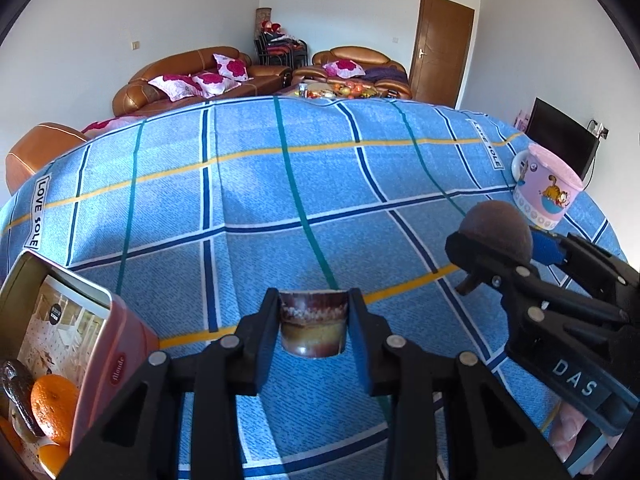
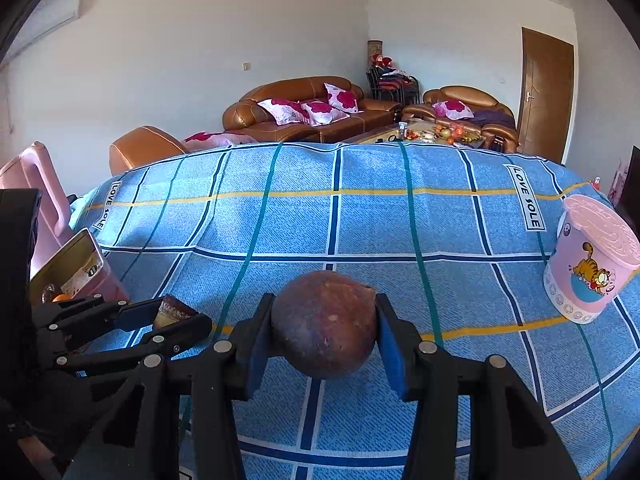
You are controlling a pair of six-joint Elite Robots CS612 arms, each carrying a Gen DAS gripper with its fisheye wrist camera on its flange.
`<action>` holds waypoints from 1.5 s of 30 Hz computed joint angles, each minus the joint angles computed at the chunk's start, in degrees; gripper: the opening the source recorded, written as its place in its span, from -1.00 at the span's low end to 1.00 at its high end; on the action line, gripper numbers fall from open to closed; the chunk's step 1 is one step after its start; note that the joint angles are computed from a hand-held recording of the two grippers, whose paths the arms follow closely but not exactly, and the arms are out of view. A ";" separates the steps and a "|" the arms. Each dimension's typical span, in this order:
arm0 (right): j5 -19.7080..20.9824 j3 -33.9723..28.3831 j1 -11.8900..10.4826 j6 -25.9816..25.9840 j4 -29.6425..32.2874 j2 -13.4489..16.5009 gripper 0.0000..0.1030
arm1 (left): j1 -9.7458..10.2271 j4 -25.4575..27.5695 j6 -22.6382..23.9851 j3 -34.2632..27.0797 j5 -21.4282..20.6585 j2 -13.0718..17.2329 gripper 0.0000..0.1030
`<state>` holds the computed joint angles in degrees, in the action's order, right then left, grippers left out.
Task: Organize fruits
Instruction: 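Lift the cake cup with the left tool while the right tool lifts the purple fig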
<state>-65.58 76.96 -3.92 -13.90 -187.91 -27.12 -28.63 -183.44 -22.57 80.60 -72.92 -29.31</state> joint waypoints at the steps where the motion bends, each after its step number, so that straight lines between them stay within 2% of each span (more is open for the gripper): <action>1: 0.26 0.08 -0.03 -0.01 -0.30 0.00 -0.03 | -0.17 -0.85 0.34 0.26 0.72 -0.04 -0.32; 13: 1.25 0.92 -0.17 0.69 -3.66 -0.04 -0.03 | -1.41 -6.47 2.71 1.36 6.45 0.06 -0.32; 39: 0.75 2.93 -0.42 2.87 -12.54 0.01 -0.03 | -2.11 -13.96 3.08 3.12 9.83 0.15 -0.32; 45: 1.08 3.88 -0.61 3.70 -16.74 0.12 -0.03 | -2.23 -14.77 3.00 3.48 10.29 0.08 -0.32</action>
